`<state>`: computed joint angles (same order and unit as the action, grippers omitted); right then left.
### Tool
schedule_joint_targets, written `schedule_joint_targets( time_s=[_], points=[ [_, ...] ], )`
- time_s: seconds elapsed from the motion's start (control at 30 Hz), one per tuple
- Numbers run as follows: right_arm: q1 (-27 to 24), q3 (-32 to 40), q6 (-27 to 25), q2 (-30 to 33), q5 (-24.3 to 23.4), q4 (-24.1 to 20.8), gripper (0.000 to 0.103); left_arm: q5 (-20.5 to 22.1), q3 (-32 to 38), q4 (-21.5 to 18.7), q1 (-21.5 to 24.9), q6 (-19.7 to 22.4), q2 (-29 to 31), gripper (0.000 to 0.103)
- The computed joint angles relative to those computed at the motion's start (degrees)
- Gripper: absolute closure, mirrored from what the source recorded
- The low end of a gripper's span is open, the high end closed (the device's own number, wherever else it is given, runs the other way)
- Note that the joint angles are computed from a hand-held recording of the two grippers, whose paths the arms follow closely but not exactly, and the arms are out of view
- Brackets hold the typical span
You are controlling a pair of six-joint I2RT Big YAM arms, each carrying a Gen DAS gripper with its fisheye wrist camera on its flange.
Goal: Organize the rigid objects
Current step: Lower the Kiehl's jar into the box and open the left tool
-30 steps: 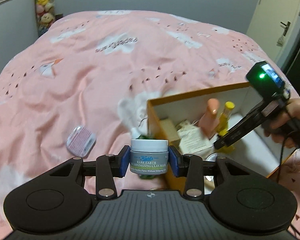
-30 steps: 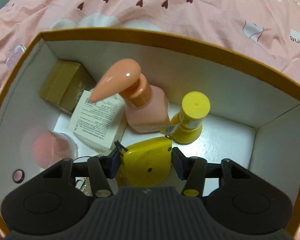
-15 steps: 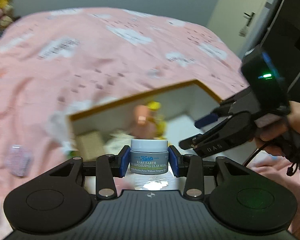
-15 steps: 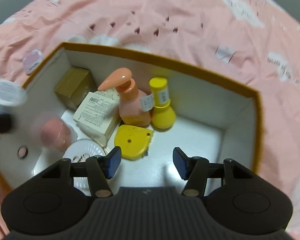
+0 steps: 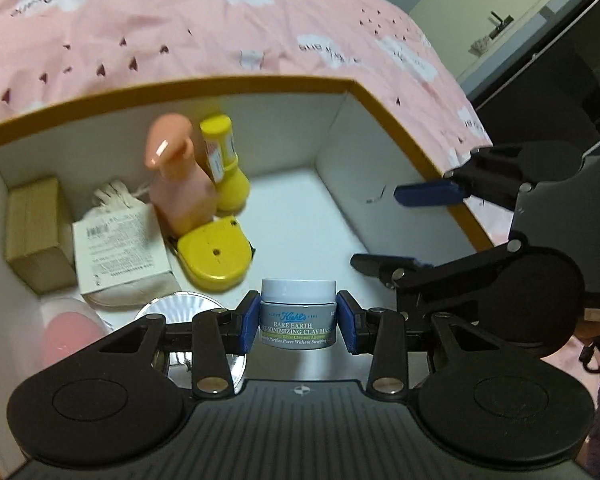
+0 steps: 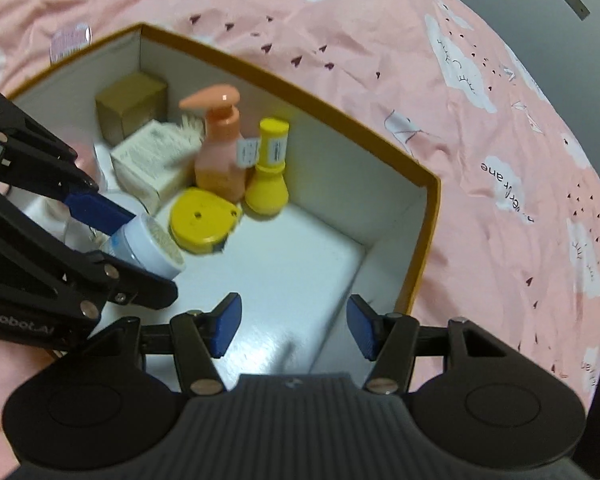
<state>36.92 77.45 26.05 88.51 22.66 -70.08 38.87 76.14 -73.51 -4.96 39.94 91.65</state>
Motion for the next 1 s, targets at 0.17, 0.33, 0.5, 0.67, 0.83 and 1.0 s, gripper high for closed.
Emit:
schedule_joint_targets(
  time_s=[0.17, 0.33, 0.5, 0.67, 0.83, 1.0],
  points=[
    [0.7, 0.3, -1.3, 0.6, 1.1, -1.4, 0.045, -0.6, 0.6, -1.2, -0.2, -0.6, 0.7, 0.057],
    [0.8, 1.1, -1.1, 1.2, 1.3, -2.5, 0.045, -2.4, 1.5, -2.8, -0.7, -0.7, 1.4, 0.058],
    [0.9, 1.5, -0.8, 1.5, 1.6, -3.2, 0.045, -3.7, 1.9, -3.7, -0.9, -1.0, 1.8, 0.058],
    [0.9, 1.5, -0.2, 1.5, 1.6, -3.3, 0.045, -4.9, 1.6, -3.2, -1.0, -1.2, 1.4, 0.054],
    [0.9, 1.3, 0.9, 1.3, 1.0, -3.2, 0.044, -4.7, 1.8, -3.6, -0.6, -1.1, 1.6, 0.051],
    [1.0, 1.2, 2.1, 0.8, 0.7, -3.2, 0.044, -3.9, 1.3, -3.7, 0.1, -0.3, 0.7, 0.05]
  ],
)
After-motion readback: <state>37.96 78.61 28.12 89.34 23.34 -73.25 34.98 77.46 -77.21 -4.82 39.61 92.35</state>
